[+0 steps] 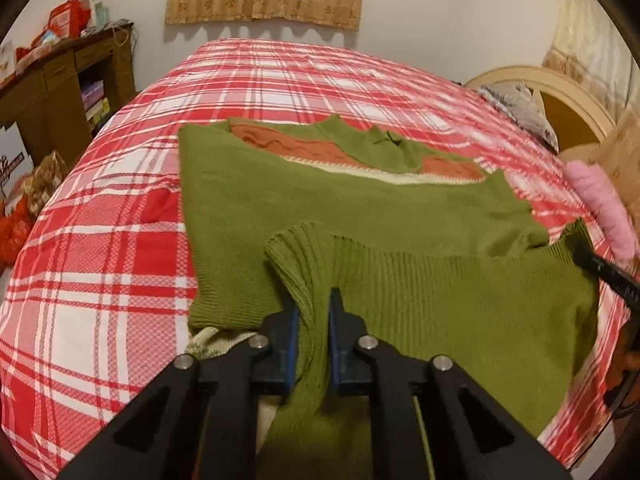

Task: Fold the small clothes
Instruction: 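Lift the ribbed hem with both grippers and fold it toward the collar, then lay the folded hem over the collar and open both grippers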

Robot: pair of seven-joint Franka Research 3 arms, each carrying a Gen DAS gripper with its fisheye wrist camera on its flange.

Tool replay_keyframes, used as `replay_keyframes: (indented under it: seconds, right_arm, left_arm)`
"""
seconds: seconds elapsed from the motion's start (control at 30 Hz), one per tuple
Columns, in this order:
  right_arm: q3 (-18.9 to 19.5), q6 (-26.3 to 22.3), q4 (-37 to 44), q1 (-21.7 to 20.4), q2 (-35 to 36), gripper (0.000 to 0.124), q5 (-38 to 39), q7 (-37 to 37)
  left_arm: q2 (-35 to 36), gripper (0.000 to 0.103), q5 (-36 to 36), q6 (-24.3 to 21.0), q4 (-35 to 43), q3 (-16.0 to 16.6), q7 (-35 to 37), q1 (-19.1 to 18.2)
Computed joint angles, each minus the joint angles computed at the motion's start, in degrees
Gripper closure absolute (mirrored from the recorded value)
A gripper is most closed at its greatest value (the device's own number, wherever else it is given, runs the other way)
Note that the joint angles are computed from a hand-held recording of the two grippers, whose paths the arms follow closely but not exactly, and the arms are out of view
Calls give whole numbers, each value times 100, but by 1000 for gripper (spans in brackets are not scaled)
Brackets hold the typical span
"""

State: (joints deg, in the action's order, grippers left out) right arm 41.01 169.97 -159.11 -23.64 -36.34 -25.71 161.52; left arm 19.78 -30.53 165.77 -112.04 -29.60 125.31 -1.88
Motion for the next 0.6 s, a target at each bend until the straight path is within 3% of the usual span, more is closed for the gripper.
replay_keyframes:
  seconds: [0.13, 0.3, 0.5, 0.6]
  right_arm:
    - [-65, -118, 134, 15, -194, 110, -94, -131]
    - [-53, 95, 447, -401, -96, 110, -267, -269]
    - [335, 391, 1065, -1339, 540, 111, -447, -454]
    - [882, 398, 1498, -2167, 829, 112, -764, -353]
  left_arm:
    - [-69, 91, -280, 36, 107, -79, 4, 64]
    - [49, 91, -183, 224, 495, 39, -310, -85]
    - [533, 91, 701, 234, 1293, 426, -1403, -438]
    - [837, 91, 1122, 263, 1732, 580, -1907, -602]
